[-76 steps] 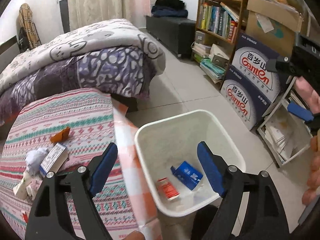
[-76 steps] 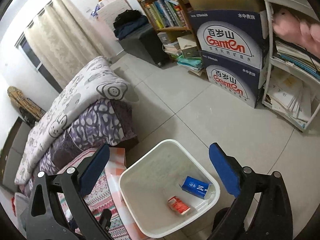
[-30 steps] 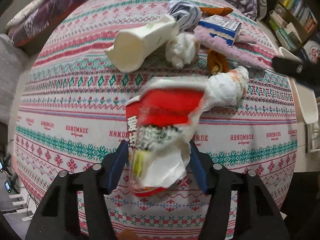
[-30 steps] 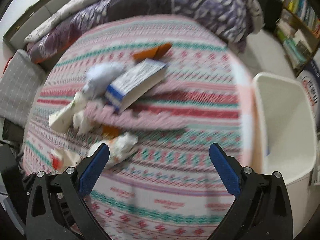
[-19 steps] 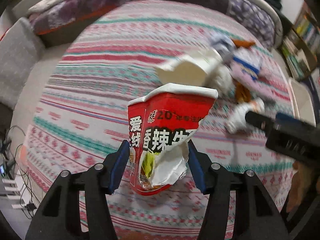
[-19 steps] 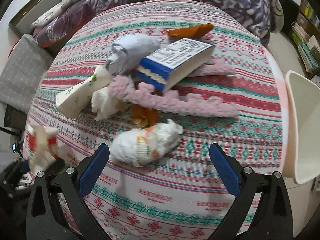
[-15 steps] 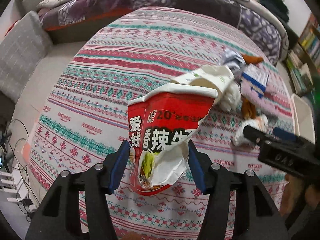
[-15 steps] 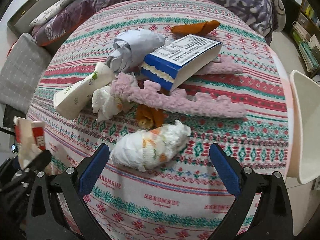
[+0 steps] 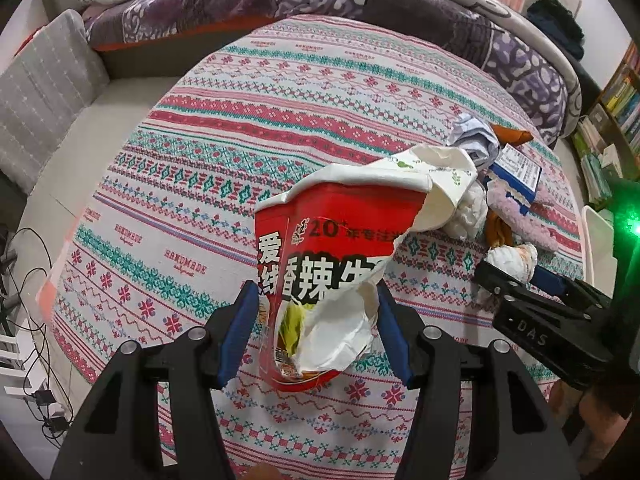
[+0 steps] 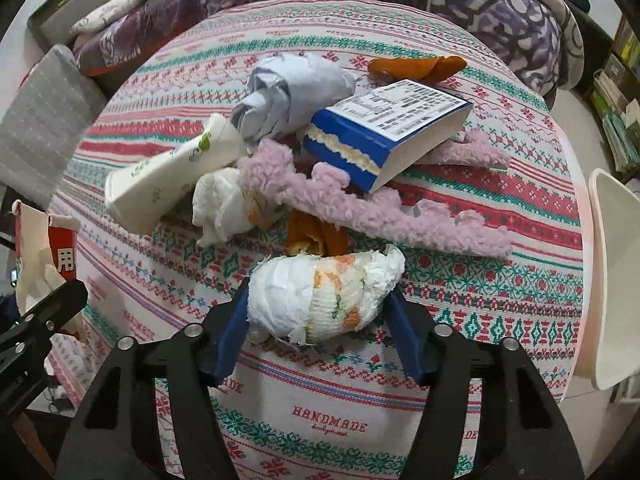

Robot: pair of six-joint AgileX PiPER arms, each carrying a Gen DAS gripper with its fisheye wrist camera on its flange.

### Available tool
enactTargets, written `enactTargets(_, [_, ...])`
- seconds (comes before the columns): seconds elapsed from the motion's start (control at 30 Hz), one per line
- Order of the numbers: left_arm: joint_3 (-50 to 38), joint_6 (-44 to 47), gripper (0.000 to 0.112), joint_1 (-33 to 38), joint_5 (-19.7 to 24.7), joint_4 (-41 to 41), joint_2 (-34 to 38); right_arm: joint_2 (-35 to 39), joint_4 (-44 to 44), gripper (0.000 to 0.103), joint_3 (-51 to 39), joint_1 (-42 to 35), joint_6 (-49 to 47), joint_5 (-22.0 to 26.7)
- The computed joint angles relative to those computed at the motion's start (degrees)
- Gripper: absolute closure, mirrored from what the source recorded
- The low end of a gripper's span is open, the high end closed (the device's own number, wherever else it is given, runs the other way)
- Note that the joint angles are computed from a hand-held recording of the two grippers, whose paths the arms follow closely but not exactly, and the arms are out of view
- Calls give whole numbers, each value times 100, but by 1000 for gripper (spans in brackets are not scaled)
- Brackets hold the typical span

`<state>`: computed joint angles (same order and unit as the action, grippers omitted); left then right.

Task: Collect trash
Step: 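Grasp the white tissue bundle with the right tool while the left tool holds the bag, then carry both items over the white bin and open both tools to drop them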

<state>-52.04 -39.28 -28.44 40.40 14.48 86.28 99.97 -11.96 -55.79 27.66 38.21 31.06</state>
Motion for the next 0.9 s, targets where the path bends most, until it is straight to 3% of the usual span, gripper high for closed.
enactTargets(0.13, [13,-244,55,-37,-63,191,-97,-341,96,44,201,-132,-183,-72])
enactTargets(0.3, [-10,-753,55,-121,-185,622,-210,-606,-496,44,213,-31,320,-85])
enactTargets(0.57, [4,-2366,55,-438,-374,1929,-319,-1405,-2850,44,497,346,2389,-118])
enactTargets(0.67, [17,-3607,55,-844,-141,3072,-361,-1670,-3653,44,624,426,3134,-35])
enactTargets(0.9, [-121,-4959,55,-1576,495,4469,-249,-2006,-5083,43,826,564,4406,293])
